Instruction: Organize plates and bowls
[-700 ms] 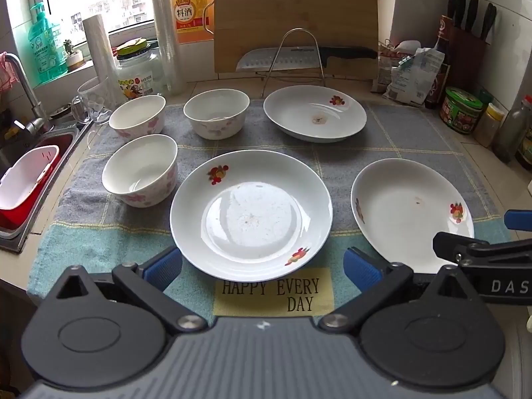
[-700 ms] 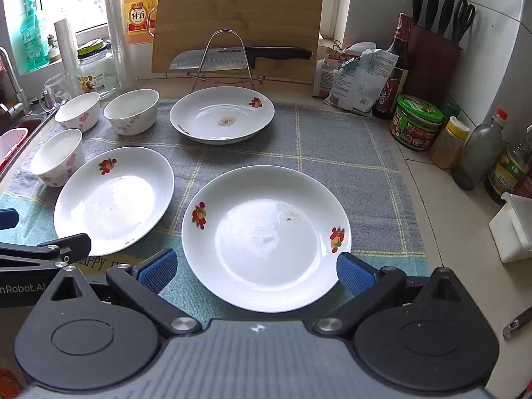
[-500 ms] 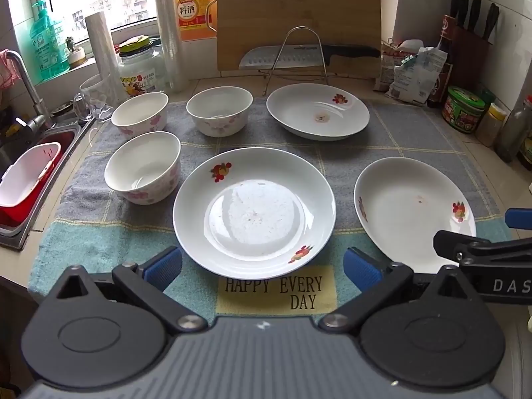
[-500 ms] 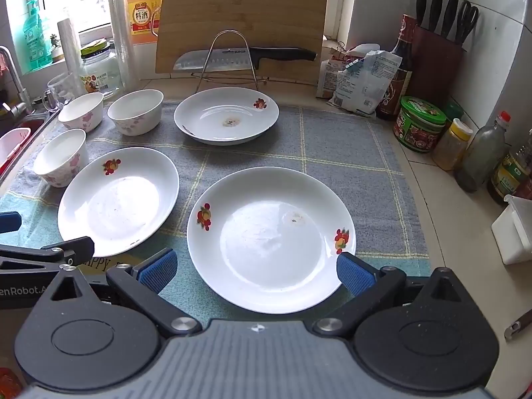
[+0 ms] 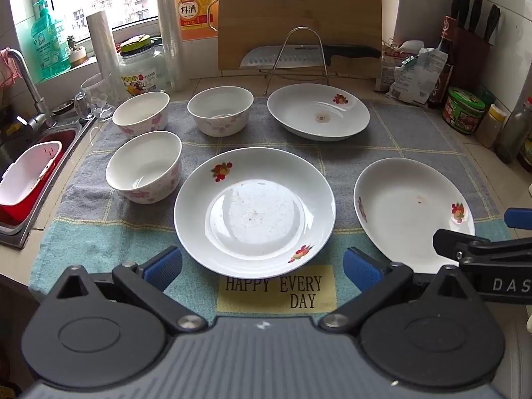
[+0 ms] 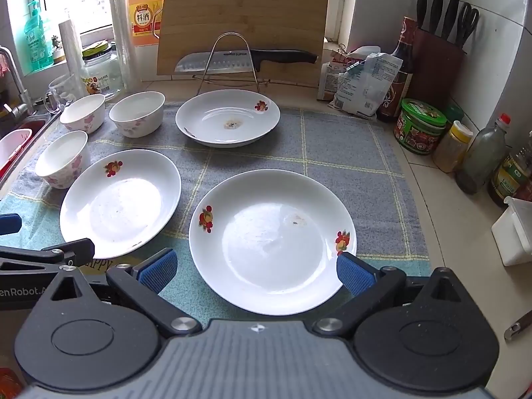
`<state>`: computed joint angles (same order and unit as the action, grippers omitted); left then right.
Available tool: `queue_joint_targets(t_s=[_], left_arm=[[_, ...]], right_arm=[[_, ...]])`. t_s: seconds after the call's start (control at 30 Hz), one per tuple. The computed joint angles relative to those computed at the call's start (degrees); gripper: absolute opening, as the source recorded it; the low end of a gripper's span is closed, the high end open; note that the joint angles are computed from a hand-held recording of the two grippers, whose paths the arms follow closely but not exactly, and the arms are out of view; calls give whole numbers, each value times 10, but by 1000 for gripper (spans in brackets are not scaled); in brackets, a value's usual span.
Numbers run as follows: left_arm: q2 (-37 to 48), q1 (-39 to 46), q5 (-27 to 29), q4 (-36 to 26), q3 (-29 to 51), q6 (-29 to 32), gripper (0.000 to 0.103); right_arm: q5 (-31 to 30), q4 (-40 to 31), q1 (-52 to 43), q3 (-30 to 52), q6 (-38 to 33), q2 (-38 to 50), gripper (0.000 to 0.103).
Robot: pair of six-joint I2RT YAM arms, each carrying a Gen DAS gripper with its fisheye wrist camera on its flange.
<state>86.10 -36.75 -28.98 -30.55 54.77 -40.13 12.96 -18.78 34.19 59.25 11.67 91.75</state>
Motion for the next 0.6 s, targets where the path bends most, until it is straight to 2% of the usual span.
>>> queue_joint_targets(t_s=[0.6], left_arm=[[0, -11, -13, -19, 8, -18, 102]], right_arm=[[-2, 3, 0, -1, -4, -2, 103]])
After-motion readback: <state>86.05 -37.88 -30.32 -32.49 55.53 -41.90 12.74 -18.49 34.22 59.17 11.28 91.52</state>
